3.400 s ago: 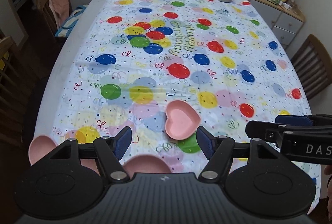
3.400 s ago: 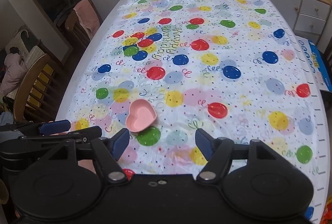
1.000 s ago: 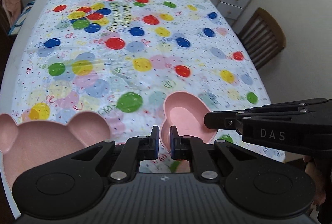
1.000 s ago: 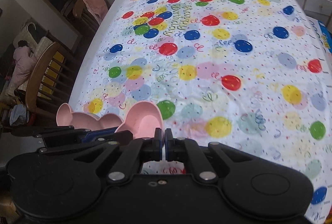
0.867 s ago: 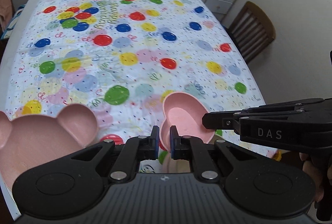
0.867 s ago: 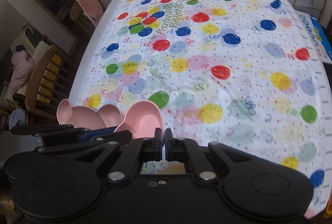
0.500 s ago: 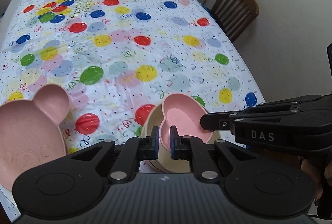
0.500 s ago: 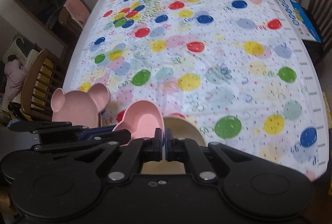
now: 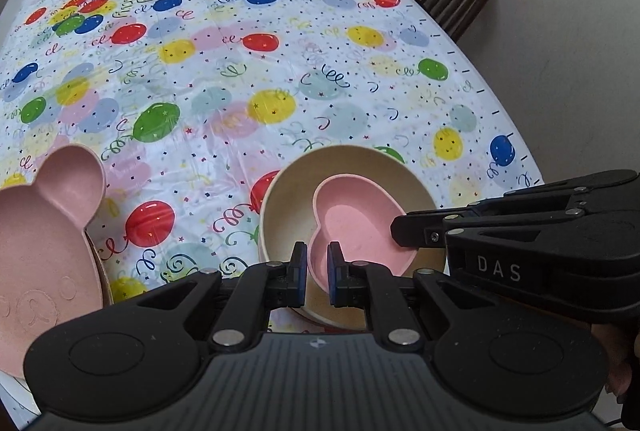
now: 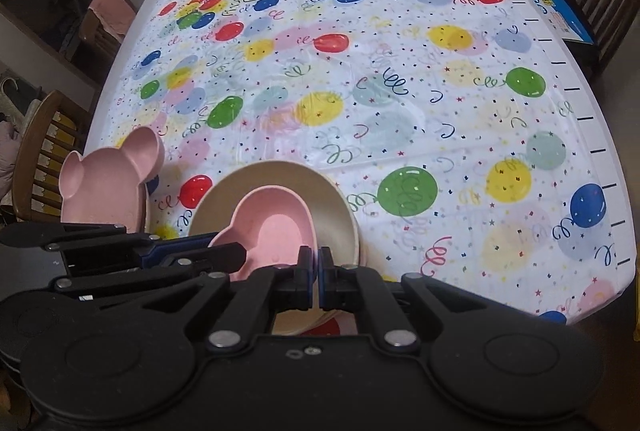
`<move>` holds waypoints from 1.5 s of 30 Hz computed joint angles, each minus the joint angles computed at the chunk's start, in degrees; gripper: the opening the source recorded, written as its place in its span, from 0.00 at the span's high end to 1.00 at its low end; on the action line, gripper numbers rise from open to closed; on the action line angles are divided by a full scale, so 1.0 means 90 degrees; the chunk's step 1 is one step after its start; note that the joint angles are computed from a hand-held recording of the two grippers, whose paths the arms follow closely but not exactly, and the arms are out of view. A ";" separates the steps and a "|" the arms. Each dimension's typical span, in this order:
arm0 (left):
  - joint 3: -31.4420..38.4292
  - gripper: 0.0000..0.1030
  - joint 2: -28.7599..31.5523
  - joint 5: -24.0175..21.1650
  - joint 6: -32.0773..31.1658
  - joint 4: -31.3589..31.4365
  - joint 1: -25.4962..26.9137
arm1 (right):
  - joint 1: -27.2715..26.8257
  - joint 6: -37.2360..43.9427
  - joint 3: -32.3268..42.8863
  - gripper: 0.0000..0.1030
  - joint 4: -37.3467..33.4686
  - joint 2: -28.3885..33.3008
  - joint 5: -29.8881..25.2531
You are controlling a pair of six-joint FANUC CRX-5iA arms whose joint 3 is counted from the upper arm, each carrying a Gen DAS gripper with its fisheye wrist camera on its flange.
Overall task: Organize plates and bowls
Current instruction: 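Lift and carry the heart dish with both grippers over the cream bowl, then lower the heart dish into the cream bowl and open both grippers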
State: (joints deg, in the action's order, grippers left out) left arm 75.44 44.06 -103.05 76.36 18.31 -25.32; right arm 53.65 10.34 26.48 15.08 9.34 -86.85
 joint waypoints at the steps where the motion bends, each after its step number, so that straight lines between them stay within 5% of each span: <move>1: -0.0039 0.91 -0.0018 0.0029 -0.0017 -0.0023 -0.0005 | 0.0008 -0.0006 -0.0001 0.99 0.0015 0.0012 -0.0015; 16: 0.0257 0.91 0.0151 -0.0126 0.0097 0.0025 0.0030 | -0.0015 0.0092 0.0165 0.85 -0.0051 0.0107 -0.0122; 38: -0.1111 0.87 -0.0843 0.0734 -0.0070 0.0216 0.0269 | 0.0287 0.0166 0.0166 0.64 0.0501 -0.0080 -0.0028; 40: -0.1200 0.83 -0.0904 0.0794 -0.0053 0.0211 0.0293 | 0.0315 0.0127 0.0118 0.56 0.0581 -0.0121 -0.0007; 45: -0.1740 0.35 -0.1233 0.1139 -0.0143 0.0185 0.0343 | 0.0402 0.0027 -0.0004 0.30 0.0822 -0.0186 -0.0009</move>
